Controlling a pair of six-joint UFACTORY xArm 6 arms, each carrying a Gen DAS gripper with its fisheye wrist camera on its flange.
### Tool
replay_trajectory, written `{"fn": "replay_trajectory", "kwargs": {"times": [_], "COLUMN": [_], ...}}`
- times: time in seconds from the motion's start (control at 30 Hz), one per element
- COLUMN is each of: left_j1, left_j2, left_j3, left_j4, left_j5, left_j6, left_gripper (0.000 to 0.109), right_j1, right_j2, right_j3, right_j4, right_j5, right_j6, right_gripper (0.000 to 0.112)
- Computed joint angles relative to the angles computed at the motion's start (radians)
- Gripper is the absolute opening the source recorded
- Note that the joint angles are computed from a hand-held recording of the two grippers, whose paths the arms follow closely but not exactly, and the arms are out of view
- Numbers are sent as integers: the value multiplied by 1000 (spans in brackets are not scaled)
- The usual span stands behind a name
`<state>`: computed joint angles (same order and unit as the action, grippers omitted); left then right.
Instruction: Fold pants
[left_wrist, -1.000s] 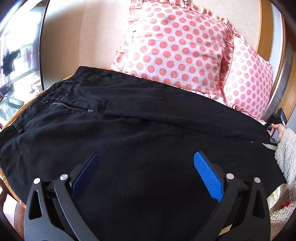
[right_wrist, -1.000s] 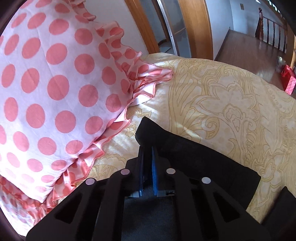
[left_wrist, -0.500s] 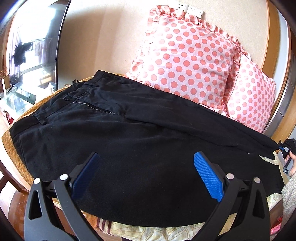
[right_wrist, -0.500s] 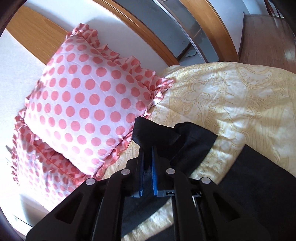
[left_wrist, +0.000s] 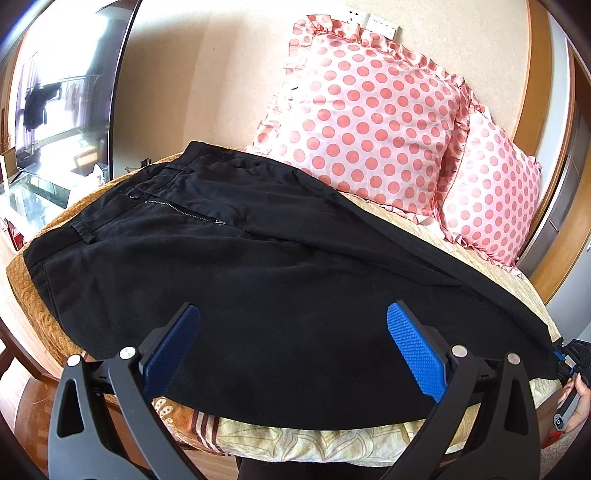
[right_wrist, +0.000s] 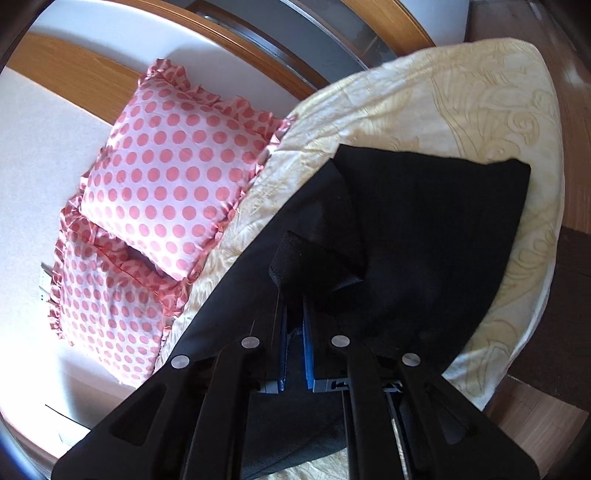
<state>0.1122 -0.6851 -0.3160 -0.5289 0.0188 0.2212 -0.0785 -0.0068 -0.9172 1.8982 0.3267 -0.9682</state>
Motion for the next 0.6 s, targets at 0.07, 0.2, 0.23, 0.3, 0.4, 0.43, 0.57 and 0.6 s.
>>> {"fn": "replay_trajectory", "kwargs": {"times": [0.07,0.2,0.23,0.3,0.4,0.43,0.57,0.6], "left_j1": [-6,-5,-4,-1,4,4,0,-5], "left_j2": [-6,-3,0,3,15,22,46,50], "left_j3": [2,5,2,0,-9,-15,-44,-50], "left_j4": [-11,-2,-5,-9,-13,-26,-108,-151], "left_j5": [2,7,12,17,16,18,10,-6], "left_j6": [9,0,3,9,11,21,87,123], "left_gripper": [101,101,101,101,101,101,101,101], "right_j1": [-3,-8,-8,-15,-3,9,-24,-39], "right_j2": [2,-14,-13,-16,0,9,18,9], "right_j3": [4,21,22,30,11,0,-22,-18], "right_j4": [-72,-130,-146,-118,-98,-106,86,136], "right_j5": [9,16,15,24,-13,-42,5,23], "right_j6": [84,159,183,184,180,179,-14,-62], "right_gripper": [11,35,35,35,33,22,3,3]}}
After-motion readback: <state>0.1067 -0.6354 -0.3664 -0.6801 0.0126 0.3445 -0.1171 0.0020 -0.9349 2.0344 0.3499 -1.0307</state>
